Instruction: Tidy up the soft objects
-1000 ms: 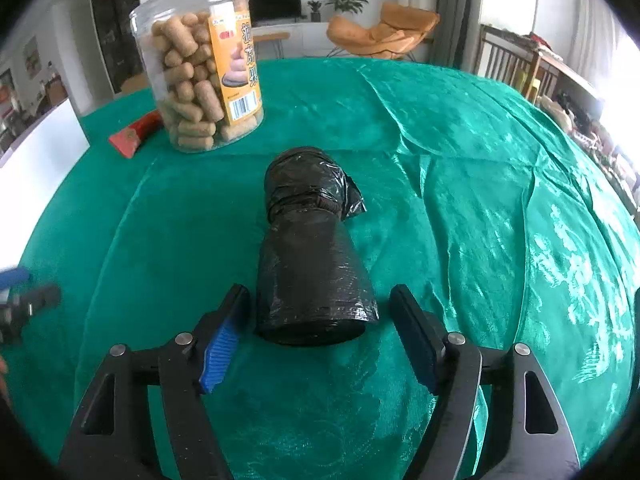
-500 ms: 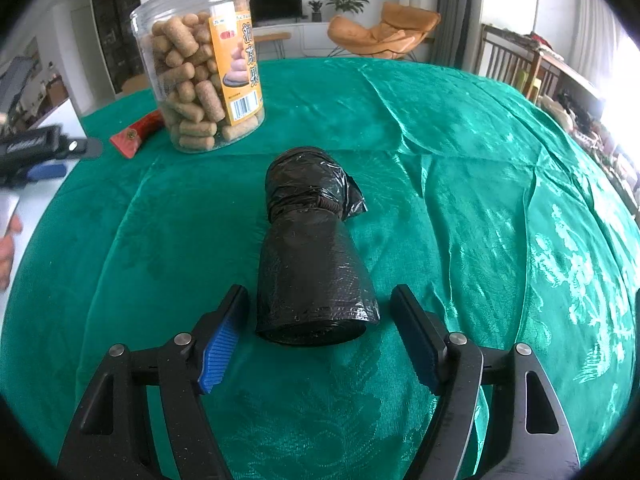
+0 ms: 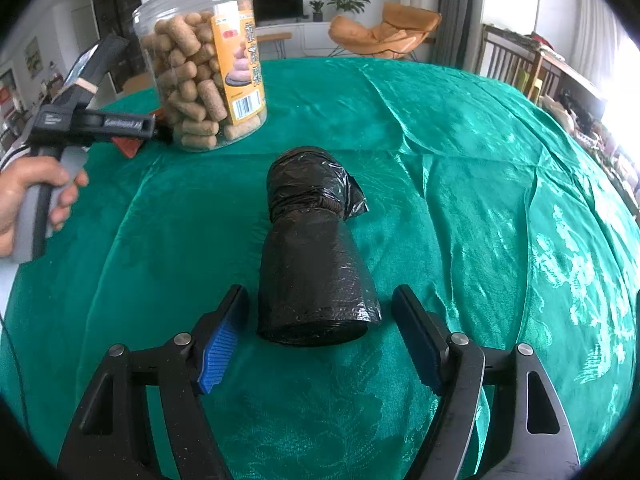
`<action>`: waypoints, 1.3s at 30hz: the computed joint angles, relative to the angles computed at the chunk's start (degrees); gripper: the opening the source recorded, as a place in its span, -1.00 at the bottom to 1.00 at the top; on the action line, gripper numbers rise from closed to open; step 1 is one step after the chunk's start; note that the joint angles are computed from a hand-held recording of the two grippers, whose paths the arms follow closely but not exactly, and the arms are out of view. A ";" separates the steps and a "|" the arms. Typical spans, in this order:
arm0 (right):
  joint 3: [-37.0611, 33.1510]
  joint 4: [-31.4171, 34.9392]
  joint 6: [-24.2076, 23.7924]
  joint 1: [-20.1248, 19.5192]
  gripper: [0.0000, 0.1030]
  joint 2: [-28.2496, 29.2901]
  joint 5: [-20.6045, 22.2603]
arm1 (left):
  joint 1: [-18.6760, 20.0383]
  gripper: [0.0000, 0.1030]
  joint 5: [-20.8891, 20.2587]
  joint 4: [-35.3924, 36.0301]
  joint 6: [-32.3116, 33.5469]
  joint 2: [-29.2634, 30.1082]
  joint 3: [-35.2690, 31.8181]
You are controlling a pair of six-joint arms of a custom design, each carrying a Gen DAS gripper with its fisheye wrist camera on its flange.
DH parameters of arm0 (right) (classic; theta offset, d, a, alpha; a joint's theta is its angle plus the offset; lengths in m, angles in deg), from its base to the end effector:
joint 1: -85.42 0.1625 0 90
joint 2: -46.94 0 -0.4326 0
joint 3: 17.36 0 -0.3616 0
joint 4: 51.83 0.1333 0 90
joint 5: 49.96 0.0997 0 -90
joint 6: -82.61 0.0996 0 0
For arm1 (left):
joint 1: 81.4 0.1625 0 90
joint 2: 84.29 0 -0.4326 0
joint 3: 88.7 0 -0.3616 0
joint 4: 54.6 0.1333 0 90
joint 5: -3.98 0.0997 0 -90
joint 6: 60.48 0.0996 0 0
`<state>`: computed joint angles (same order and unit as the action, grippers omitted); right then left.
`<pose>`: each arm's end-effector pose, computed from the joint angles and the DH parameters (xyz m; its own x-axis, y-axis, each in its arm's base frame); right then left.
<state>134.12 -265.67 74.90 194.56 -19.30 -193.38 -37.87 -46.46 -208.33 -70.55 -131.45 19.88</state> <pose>0.1550 -0.2841 0.2139 -0.6863 0.1763 0.7056 -0.3515 0.7689 -0.5340 -0.2776 -0.5351 0.0895 -0.6678 0.4126 -0.6195 0.6172 0.7722 -0.1510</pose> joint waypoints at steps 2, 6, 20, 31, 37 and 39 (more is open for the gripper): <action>-0.11 0.06 -0.10 -0.06 0.51 0.02 0.08 | 0.41 0.68 0.55 -1.09 -0.30 0.10 -0.46; -0.10 0.07 -0.08 -0.05 0.51 0.03 0.05 | 0.59 -0.62 1.65 -0.73 -2.49 -1.47 0.16; -0.07 0.01 -0.08 -0.09 0.51 0.00 0.21 | -11.46 -0.68 1.55 10.40 -26.52 -17.89 20.60; 0.16 -0.43 -0.42 -0.50 0.51 -0.29 1.02 | -26.90 0.72 -2.58 21.11 -37.83 -27.09 33.16; 0.10 -0.37 -0.40 -0.47 0.51 -0.24 0.96 | -27.13 1.00 -3.62 15.83 -37.13 -26.03 35.12; 0.11 -0.38 -0.44 -0.50 0.51 -0.26 0.95 | -27.72 1.00 -2.97 14.48 -37.29 -25.87 35.73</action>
